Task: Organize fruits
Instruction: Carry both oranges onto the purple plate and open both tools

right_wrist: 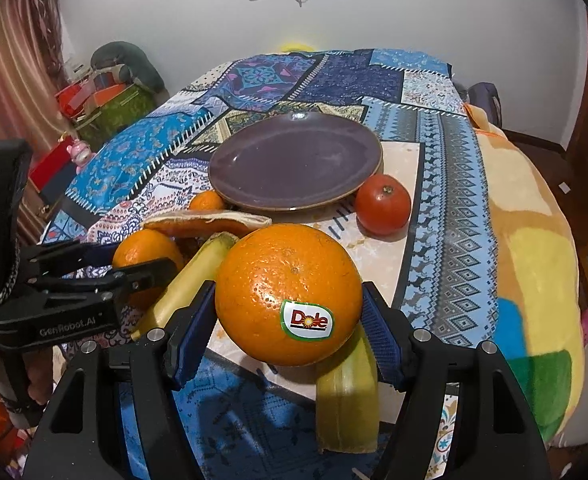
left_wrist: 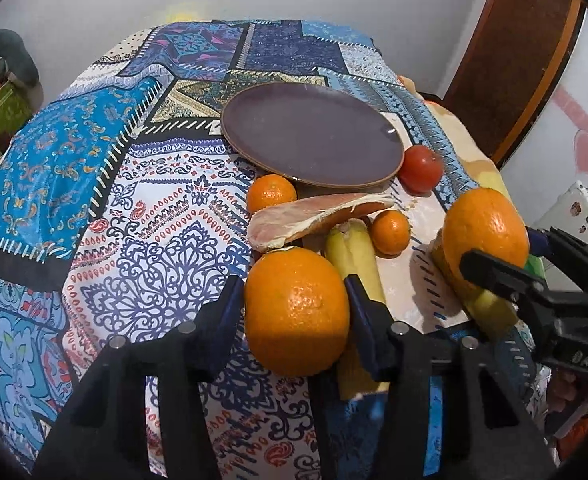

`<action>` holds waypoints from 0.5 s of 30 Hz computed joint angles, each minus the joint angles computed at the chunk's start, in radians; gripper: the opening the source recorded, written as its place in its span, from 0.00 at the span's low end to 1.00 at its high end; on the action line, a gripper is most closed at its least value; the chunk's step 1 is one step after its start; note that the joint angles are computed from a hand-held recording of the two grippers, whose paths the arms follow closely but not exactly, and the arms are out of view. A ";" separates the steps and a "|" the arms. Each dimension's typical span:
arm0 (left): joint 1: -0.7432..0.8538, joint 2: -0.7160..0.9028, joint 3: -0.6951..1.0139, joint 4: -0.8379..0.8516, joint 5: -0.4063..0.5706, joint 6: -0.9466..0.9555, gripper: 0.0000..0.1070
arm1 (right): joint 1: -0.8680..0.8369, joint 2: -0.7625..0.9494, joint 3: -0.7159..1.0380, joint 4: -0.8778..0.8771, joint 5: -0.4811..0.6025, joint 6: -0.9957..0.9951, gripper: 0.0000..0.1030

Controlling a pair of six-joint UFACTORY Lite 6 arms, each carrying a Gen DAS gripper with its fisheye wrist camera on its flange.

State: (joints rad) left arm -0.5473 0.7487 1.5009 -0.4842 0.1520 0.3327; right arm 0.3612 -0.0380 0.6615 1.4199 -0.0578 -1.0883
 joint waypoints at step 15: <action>-0.007 -0.240 -0.129 -0.149 -0.069 0.137 0.47 | -0.042 -0.054 0.055 0.258 -0.046 -0.293 0.65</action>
